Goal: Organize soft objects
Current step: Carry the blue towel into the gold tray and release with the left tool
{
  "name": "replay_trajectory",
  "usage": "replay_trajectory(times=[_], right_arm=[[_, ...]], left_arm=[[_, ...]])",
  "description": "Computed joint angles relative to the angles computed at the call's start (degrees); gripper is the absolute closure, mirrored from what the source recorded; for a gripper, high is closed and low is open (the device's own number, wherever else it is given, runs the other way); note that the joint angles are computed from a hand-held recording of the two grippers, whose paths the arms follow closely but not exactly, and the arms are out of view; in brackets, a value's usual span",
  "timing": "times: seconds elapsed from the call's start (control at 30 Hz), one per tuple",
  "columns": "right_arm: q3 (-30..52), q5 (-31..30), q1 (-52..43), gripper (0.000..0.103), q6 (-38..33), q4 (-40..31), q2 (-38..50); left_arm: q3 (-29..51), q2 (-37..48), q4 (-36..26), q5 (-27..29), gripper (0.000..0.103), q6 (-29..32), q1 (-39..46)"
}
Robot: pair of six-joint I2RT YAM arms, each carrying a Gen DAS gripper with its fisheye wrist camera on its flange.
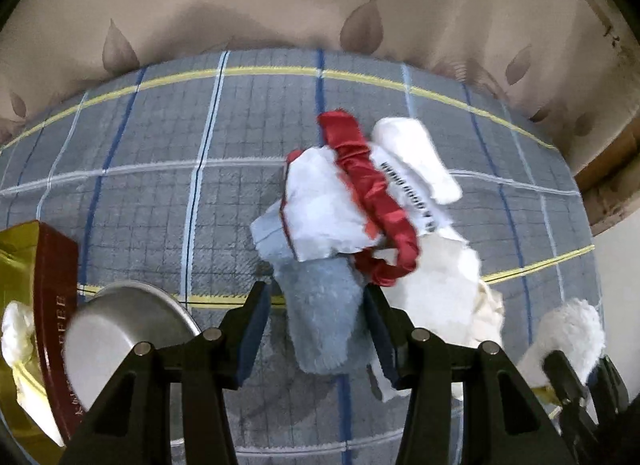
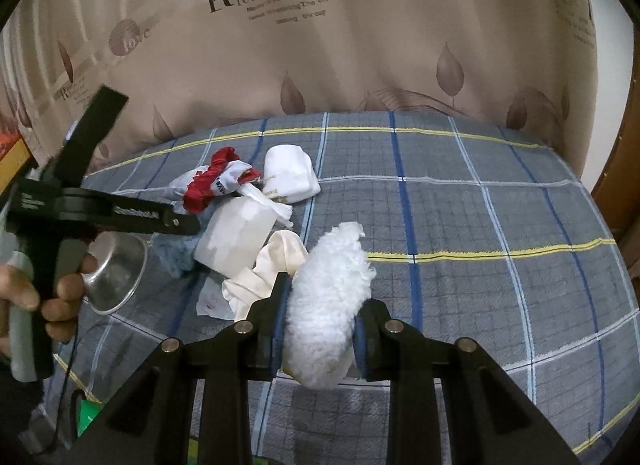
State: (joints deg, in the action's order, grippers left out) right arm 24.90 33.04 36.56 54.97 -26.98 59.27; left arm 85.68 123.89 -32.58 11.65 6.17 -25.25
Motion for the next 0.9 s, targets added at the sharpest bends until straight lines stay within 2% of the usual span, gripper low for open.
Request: replay_trajectory(times=[0.17, 0.2, 0.23, 0.27, 0.43, 0.73, 0.9], right_arm=[[-0.06, -0.47, 0.56, 0.078, 0.28, 0.82, -0.63], [-0.04, -0.48, 0.72, 0.078, 0.18, 1.12, -0.33], [0.10, -0.42, 1.02, 0.078, 0.22, 1.28, 0.04], [0.36, -0.34, 1.38, 0.078, 0.24, 1.36, 0.49], [1.37, 0.69, 1.80, 0.078, 0.30, 0.33, 1.26], [2.66, -0.13, 0.09, 0.078, 1.52, -1.01, 1.01], [4.53, 2.65, 2.03, 0.078, 4.51, -3.97, 1.45]], left_arm=[[0.05, 1.36, 1.13, 2.50, 0.055, -0.64, 1.05], [-0.58, 1.04, 1.84, 2.89, 0.065, -0.63, 1.27], [-0.93, 0.81, 1.98, 3.00, 0.080, -0.23, 1.41], [-0.55, 0.92, 1.08, 3.32, 0.081, 0.43, 1.57], [-1.85, -0.96, 1.17, 4.29, 0.084, 1.31, 2.55], [-9.24, -8.77, 0.88, 4.20, 0.084, 7.32, 5.41], [-13.29, -13.37, -0.26, 6.98, 0.084, 9.49, 8.84]])
